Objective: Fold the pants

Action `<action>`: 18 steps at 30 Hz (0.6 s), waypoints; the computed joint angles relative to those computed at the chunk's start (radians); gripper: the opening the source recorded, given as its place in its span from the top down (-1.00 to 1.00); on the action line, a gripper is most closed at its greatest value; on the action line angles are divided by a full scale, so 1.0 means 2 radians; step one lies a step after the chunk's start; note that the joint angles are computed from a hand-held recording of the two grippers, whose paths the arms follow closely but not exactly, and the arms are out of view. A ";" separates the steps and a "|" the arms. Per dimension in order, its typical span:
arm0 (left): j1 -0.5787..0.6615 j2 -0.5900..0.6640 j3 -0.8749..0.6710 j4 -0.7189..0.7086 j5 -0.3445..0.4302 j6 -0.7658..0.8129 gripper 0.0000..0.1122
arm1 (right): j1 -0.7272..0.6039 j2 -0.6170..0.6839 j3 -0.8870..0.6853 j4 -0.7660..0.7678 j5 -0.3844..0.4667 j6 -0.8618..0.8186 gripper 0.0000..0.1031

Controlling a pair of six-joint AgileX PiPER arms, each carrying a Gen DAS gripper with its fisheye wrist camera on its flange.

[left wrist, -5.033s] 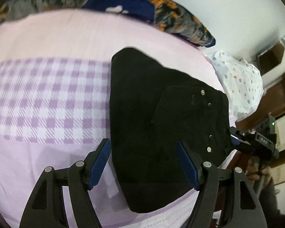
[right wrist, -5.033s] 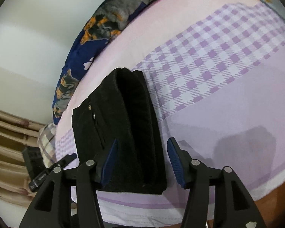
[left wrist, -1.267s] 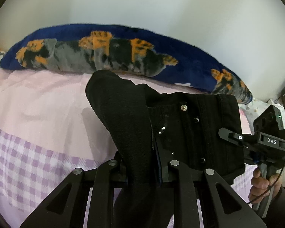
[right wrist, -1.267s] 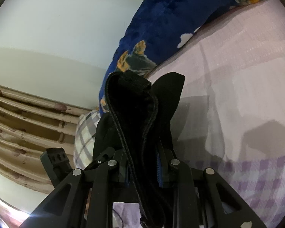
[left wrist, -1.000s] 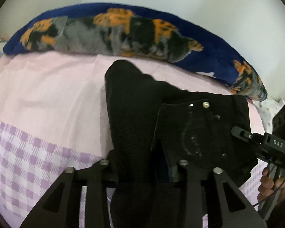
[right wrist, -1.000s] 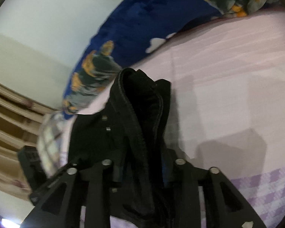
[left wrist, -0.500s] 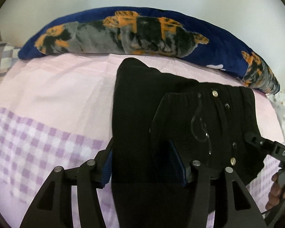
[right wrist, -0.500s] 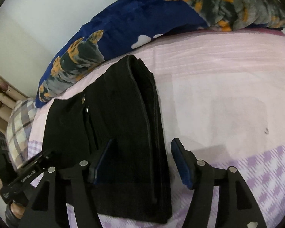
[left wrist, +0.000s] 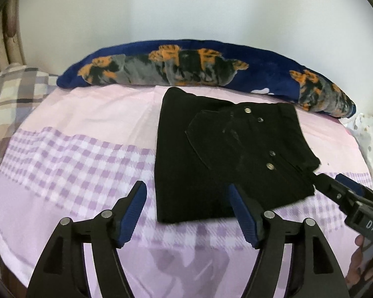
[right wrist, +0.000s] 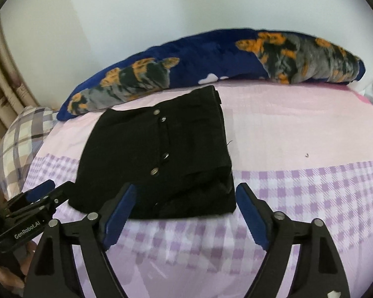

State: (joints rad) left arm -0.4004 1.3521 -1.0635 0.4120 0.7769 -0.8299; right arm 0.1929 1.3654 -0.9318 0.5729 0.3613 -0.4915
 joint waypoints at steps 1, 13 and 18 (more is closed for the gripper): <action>-0.009 -0.005 0.002 0.008 0.005 -0.010 -0.26 | 0.005 -0.010 0.010 -0.007 -0.005 0.009 -0.62; -0.130 -0.053 0.028 0.110 0.092 -0.149 -0.36 | 0.045 -0.104 0.098 -0.182 -0.060 0.192 -0.82; -0.159 -0.058 0.035 0.125 0.116 -0.175 -0.36 | 0.048 -0.116 0.105 -0.184 -0.063 0.197 -0.87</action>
